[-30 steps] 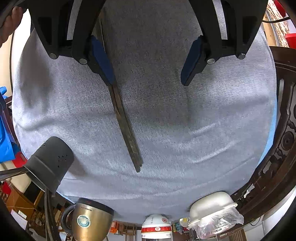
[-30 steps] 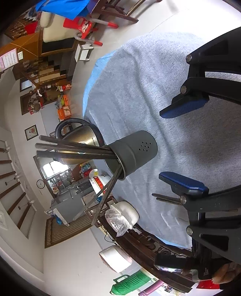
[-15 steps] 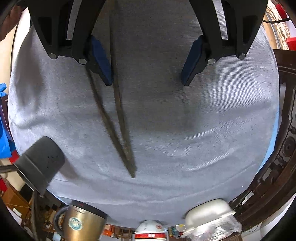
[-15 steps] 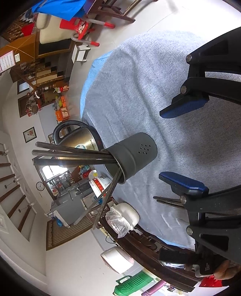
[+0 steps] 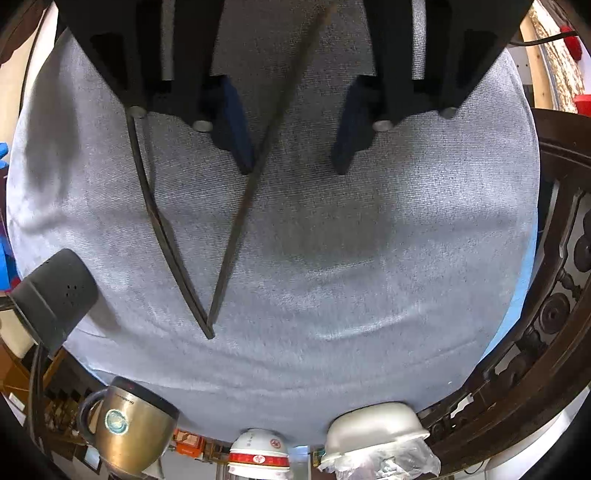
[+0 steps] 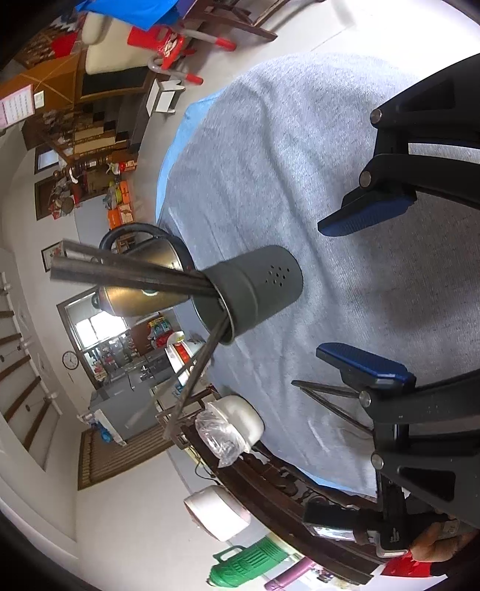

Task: Organize utensils
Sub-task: 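Bring both open tools back down to the last chopsticks on the cloth, then close the left tool on a chopstick while the right tool grips the last chopstick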

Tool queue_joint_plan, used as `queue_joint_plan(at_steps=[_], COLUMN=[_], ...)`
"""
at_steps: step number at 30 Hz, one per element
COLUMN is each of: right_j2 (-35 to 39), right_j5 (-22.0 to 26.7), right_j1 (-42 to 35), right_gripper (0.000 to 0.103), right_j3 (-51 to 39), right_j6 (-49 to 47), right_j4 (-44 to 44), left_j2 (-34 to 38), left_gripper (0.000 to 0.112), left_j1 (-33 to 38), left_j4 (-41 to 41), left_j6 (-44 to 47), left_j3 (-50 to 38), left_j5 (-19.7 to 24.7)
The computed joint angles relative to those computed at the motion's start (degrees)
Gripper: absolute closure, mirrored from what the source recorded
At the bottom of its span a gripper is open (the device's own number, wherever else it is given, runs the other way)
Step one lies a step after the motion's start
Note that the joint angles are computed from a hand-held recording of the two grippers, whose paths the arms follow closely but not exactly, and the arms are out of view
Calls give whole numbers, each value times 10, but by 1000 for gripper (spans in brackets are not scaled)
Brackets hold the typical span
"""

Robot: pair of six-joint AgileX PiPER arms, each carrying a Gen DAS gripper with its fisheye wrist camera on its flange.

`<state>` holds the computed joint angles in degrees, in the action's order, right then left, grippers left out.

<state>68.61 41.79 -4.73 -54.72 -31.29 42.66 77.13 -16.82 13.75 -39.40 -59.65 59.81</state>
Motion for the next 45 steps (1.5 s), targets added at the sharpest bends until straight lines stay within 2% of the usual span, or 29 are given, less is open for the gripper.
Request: queue_joint_plan(at_steps=[2, 5, 9, 11, 12, 16, 20, 24, 26, 31, 34, 35, 37, 45], right_j2=[3, 25, 74, 114, 138, 223, 298, 403, 452, 536, 550, 551, 543, 456], right_j5=[-4, -6, 0, 18, 30, 56, 76, 135, 170, 237, 240, 243, 237, 181], right_j1=[19, 70, 141, 175, 190, 254, 306, 339, 348, 364, 371, 370, 366, 327], right_gripper=[39, 40, 51, 56, 58, 58, 58, 59, 63, 63, 72, 81, 90, 96], right_j3=[-5, -30, -85, -127, -152, -242, -327, -456, -522, -643, -665, -667, -653, -516], right_j6=[21, 73, 128, 154, 162, 213, 262, 324, 346, 386, 398, 397, 389, 354], right_j4=[-23, -76, -136, -167, -174, -226, -284, -337, -355, -385, -411, -411, -412, -361], left_j2=[-11, -25, -33, -45, -41, -77, -101, -114, -113, -106, -109, -105, -99, -21], left_gripper=[93, 99, 100, 99, 98, 71, 70, 70, 70, 70, 70, 70, 70, 70], left_j1=[10, 42, 74, 80, 90, 109, 139, 186, 192, 215, 223, 222, 215, 164], left_j4=[-9, -50, -99, -117, -125, -134, -139, -153, -153, -162, -164, -162, -156, -140], left_j6=[7, 42, 81, 94, 107, 126, 156, 196, 197, 214, 222, 222, 218, 239], left_j3=[8, 18, 15, 23, 22, 35, 37, 52, 56, 51, 43, 38, 29, -42], left_j5=[-5, -18, -15, -15, -19, -23, -21, -26, -29, -28, -20, -20, -22, -12])
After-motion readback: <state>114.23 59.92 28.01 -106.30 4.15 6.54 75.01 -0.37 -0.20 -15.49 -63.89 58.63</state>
